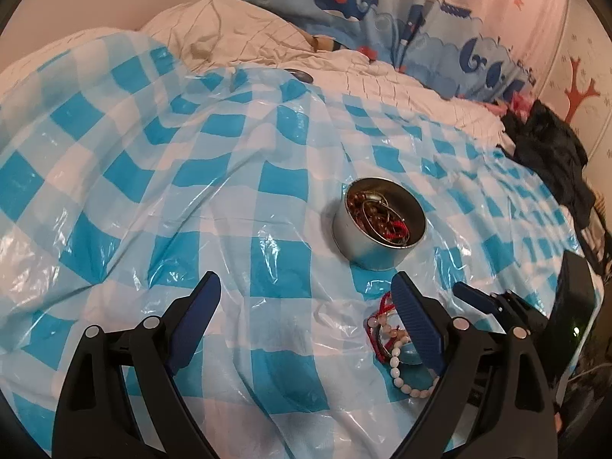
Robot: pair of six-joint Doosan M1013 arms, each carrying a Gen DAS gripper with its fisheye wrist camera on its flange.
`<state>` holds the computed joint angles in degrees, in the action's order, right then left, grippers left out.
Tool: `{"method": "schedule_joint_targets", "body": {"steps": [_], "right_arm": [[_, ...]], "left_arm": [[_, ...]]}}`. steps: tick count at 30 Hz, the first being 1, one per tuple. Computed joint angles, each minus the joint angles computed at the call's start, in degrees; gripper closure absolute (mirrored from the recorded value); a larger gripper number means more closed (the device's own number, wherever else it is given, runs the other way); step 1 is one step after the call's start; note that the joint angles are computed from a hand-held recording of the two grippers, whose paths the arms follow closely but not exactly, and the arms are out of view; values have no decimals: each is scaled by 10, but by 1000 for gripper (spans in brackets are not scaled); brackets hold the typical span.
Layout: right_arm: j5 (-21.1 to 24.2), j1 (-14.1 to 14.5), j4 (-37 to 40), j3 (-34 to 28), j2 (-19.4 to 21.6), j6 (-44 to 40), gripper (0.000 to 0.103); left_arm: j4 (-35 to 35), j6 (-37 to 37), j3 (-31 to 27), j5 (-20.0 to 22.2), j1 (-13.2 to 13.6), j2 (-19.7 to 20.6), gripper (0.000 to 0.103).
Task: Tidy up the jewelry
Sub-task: 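Move both grippers down toward the remaining bracelet pile, then grasp the peach bead bracelet with the right gripper while the left gripper grasps the white bead bracelet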
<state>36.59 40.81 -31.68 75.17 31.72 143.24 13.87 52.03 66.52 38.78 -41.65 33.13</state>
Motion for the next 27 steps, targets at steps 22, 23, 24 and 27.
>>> {"method": "schedule_joint_targets", "body": {"steps": [22, 23, 24, 27], "right_arm": [[-67, -30, -58, 56, -45, 183, 96], [-66, -31, -55, 56, -46, 182, 96], [-64, -31, -54, 56, -46, 181, 96], [-59, -32, -35, 52, -44, 163, 95]], "left_arm": [[-145, 237, -11, 10, -12, 17, 16], [-152, 267, -14, 19, -16, 20, 16], [-155, 283, -14, 24, -19, 22, 16], [-137, 319, -7, 30, -32, 23, 16]]}}
